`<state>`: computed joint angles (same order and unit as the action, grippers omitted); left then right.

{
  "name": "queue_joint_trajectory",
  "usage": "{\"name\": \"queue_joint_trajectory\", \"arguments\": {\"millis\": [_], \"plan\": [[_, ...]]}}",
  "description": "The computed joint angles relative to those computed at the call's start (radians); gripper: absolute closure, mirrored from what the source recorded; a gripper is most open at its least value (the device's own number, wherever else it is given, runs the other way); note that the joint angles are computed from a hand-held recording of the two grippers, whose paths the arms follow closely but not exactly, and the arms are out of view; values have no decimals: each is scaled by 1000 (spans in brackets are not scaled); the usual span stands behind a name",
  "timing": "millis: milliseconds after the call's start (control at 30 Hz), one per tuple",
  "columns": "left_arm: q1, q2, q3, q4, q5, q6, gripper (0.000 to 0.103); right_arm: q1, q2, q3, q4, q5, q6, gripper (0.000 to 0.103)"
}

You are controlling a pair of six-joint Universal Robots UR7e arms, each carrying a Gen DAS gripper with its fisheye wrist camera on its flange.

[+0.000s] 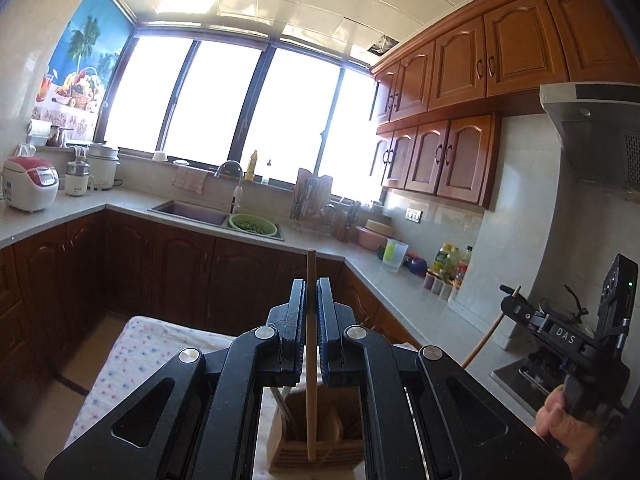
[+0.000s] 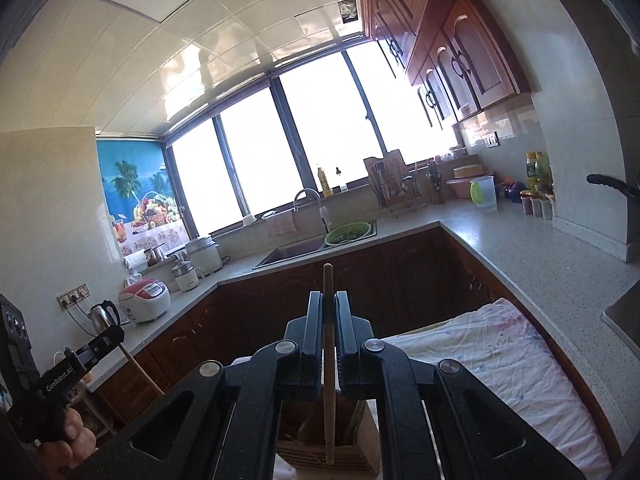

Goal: Organize utensils
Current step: 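Lift both chopsticks upright and lower them into the utensil holder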

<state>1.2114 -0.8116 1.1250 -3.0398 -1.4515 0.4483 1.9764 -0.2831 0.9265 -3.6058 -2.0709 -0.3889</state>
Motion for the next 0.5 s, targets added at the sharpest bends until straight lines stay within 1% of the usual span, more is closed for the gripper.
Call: {"name": "queue_joint_trajectory", "arguments": {"millis": [100, 167, 300, 500], "plan": [[4, 52, -61, -3, 12, 5, 98, -6, 38, -84, 16, -6, -20, 98], [9, 78, -75, -21, 16, 12, 98, -11, 59, -125, 36, -10, -23, 98], [25, 116, -90, -39, 28, 13, 98, -24, 106, -190, 42, -28, -56, 98], [51, 133, -88, -16, 43, -5, 98, -52, 130, -194, 77, -38, -22, 98]]}}
